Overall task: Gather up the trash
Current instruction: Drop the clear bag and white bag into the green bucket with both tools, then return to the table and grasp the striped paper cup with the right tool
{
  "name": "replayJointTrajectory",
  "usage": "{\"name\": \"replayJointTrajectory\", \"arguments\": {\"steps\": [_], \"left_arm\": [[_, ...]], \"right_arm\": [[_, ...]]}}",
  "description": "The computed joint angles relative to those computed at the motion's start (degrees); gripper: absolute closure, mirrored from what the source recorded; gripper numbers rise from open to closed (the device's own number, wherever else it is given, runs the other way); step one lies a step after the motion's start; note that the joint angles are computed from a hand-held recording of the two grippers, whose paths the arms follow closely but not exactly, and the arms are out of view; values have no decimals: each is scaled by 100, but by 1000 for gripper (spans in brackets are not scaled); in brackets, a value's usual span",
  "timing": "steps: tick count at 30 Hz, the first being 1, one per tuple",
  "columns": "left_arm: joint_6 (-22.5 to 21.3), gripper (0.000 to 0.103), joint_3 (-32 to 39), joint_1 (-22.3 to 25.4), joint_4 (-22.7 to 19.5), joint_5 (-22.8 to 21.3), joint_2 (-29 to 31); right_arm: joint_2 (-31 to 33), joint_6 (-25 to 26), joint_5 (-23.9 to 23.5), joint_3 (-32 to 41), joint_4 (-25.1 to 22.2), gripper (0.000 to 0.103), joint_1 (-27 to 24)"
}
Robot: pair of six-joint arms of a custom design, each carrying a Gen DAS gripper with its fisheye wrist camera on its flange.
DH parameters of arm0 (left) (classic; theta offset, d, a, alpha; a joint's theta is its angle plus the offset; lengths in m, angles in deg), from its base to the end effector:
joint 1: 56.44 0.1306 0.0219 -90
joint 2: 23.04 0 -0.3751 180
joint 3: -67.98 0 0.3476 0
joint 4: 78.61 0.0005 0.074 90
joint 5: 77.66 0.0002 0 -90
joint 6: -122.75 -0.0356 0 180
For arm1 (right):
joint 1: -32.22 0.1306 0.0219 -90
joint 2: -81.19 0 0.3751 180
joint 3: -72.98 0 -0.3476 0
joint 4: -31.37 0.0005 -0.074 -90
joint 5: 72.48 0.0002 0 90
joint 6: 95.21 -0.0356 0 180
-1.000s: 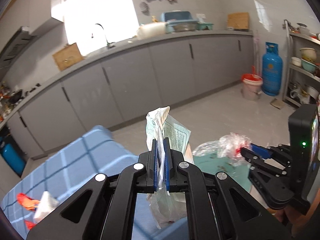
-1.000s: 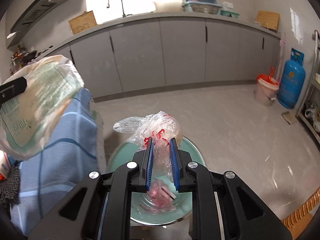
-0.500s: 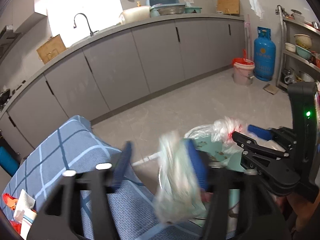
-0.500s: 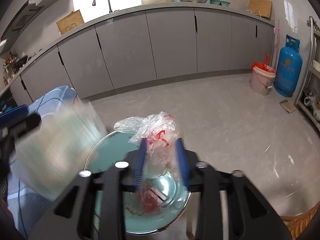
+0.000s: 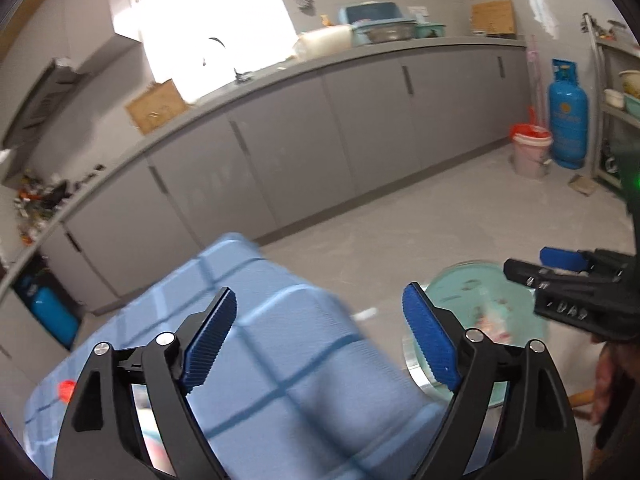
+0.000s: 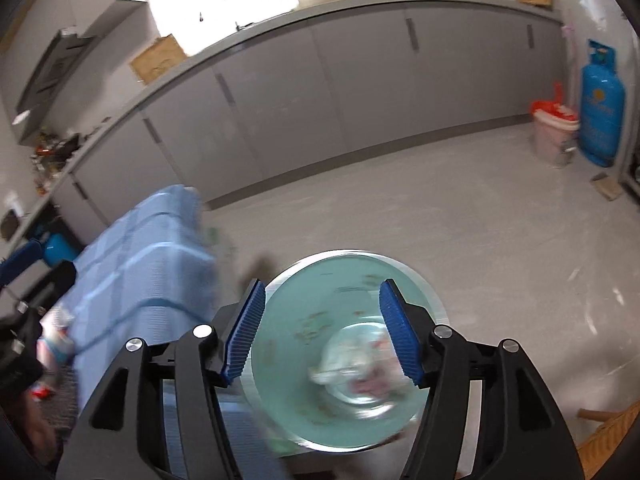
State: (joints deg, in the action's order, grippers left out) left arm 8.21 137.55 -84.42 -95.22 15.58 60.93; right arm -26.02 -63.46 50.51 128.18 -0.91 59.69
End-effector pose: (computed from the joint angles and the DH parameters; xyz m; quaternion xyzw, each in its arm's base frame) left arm 0.3635 -0.1960 0.3606 0.3974 0.7741 -0.0394 0.4912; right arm 0.2834 0.1249 0.3043 0.3329 0.8425 0.0283 0.4225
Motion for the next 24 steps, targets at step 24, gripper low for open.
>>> {"name": "replayJointTrajectory", "arguments": {"steps": [24], "left_arm": [[-123,16,352,3486,72,-162,650]], "right_arm": [[3719,214,-1790,4403,-542,36,1039]]}}
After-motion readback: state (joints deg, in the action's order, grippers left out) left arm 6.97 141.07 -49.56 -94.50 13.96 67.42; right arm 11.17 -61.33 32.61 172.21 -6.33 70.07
